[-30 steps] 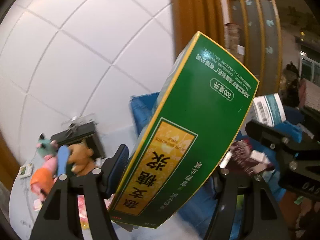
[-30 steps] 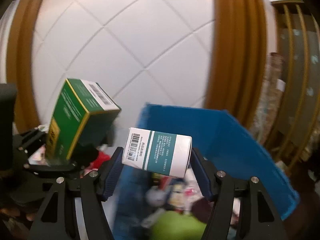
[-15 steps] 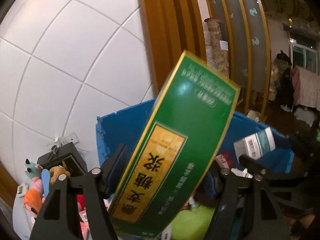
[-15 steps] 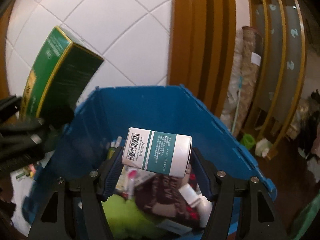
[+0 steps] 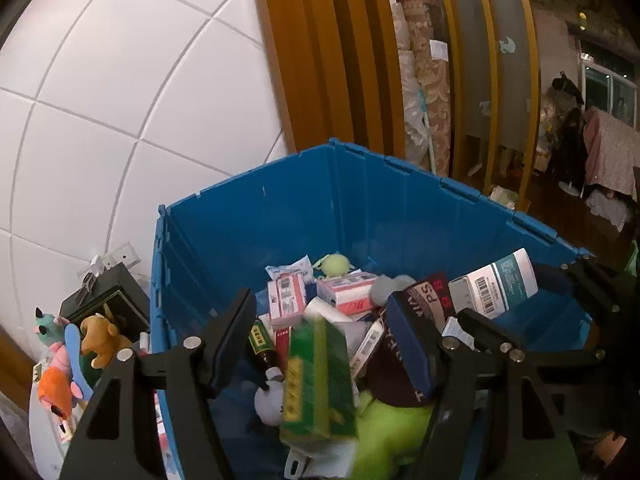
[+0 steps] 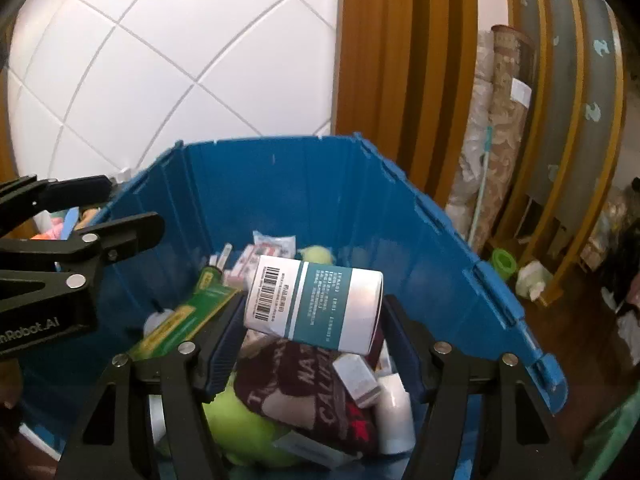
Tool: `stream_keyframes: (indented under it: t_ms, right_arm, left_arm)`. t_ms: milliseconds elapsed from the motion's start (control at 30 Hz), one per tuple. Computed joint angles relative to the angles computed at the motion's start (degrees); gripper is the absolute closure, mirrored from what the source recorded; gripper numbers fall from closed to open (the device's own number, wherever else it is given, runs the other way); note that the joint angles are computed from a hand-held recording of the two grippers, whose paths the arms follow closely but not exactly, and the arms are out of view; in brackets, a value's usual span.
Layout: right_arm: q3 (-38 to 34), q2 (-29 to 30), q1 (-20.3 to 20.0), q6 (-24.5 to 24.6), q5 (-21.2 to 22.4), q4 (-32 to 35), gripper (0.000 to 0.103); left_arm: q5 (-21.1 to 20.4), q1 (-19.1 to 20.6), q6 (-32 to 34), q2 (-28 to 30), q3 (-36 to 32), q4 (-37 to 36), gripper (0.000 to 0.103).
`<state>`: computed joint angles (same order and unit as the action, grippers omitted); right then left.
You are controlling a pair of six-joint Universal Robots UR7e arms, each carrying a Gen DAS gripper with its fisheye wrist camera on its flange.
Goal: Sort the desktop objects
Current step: 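Open both tools to drop the two boxes into the crate, then move both open tools back to the table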
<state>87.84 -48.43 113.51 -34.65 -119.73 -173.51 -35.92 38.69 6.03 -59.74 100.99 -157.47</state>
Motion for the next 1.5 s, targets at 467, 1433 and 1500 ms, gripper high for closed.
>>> stream_keyframes:
  t_ms: [467,1433,1500]
  right_arm:
    - [0.56,0.24,-0.50,-0.82,-1.06,-0.15,0.006]
    - [2.72,7.49,13.66,2.01,15.90,-7.43,0.000]
    - [1.77,9.76,15.18,2.53,15.47,-7.42,0.000]
  left_arm:
    - [1.32,-0.38,-3.26,-3.96,4.94,-2.80,0.032]
    - [15.56,8.77,1.05,-34.51,22.02,-12.60,0.032]
    - [15.07,11.30,0.73,-36.40,22.04,-10.54,0.032]
